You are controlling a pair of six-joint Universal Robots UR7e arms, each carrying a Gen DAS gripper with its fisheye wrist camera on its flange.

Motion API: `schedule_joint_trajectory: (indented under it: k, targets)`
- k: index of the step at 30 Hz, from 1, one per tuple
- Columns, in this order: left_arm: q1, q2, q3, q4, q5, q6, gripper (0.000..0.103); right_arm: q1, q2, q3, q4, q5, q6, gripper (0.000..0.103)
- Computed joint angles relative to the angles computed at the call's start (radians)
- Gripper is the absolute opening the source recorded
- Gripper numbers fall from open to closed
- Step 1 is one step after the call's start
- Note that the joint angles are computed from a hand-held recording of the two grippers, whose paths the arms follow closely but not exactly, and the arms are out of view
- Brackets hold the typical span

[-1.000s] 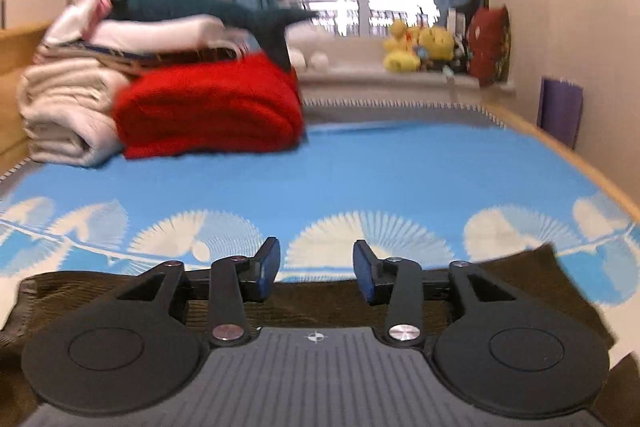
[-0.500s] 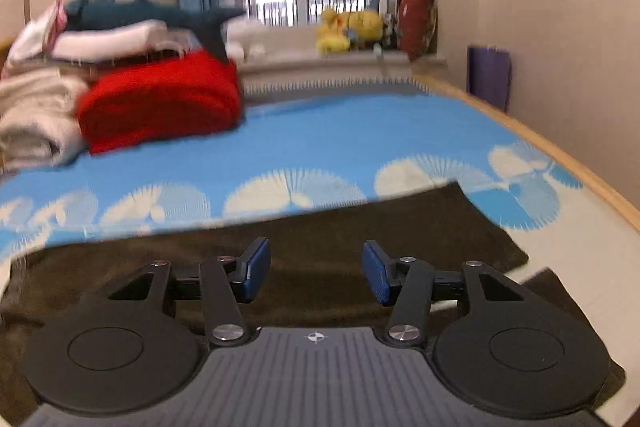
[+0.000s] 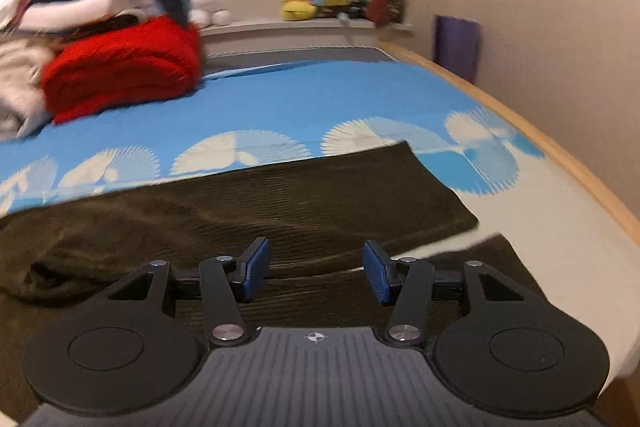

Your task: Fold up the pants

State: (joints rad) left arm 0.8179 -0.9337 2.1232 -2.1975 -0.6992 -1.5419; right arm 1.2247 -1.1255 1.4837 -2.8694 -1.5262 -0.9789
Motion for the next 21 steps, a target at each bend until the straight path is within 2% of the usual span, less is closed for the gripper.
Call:
schedule_joint_trajectory:
  k: [2,3,4,7,8,11,13,15,17,19,21]
  targets:
    - [-0.006,0.013,-0.027,0.066,0.005,-0.002,0.035,-0.006,0.002,-0.012,0.007,-0.003,0.04,0.054]
    - [-0.006,0.018,-0.043,0.101,0.01,-0.008,0.043,-0.007,0.002,-0.015,0.011,-0.003,0.049,0.054]
    - [-0.01,0.028,-0.067,0.169,0.019,-0.037,0.047,-0.007,0.003,-0.017,0.012,-0.004,0.05,0.054]
    - [-0.042,0.053,-0.106,0.307,0.089,-0.088,0.048,-0.006,0.003,-0.011,0.009,-0.002,0.031,0.054]
    - [-0.05,0.053,-0.104,0.297,0.115,-0.076,0.048,-0.005,0.001,-0.006,0.009,0.002,0.019,0.054]
    - [-0.069,0.06,-0.062,0.106,0.161,0.065,0.048,-0.001,-0.002,0.005,0.009,0.008,-0.014,0.054]
    - [-0.069,0.077,-0.044,-0.056,0.163,0.203,0.047,0.003,-0.002,0.007,0.013,0.007,-0.025,0.054]
    - [-0.058,0.095,-0.037,-0.189,0.134,0.32,0.047,0.005,-0.002,0.009,0.016,0.003,-0.03,0.054]
    - [-0.034,0.104,-0.059,-0.182,0.072,0.345,0.047,0.008,-0.001,0.009,0.016,0.0,-0.032,0.054]
    - [0.01,0.106,-0.094,-0.067,-0.007,0.273,0.045,0.009,0.0,0.008,0.017,-0.003,-0.034,0.054]
    - [0.017,0.093,-0.088,-0.074,-0.013,0.257,0.045,0.008,0.001,0.007,0.016,-0.004,-0.034,0.054]
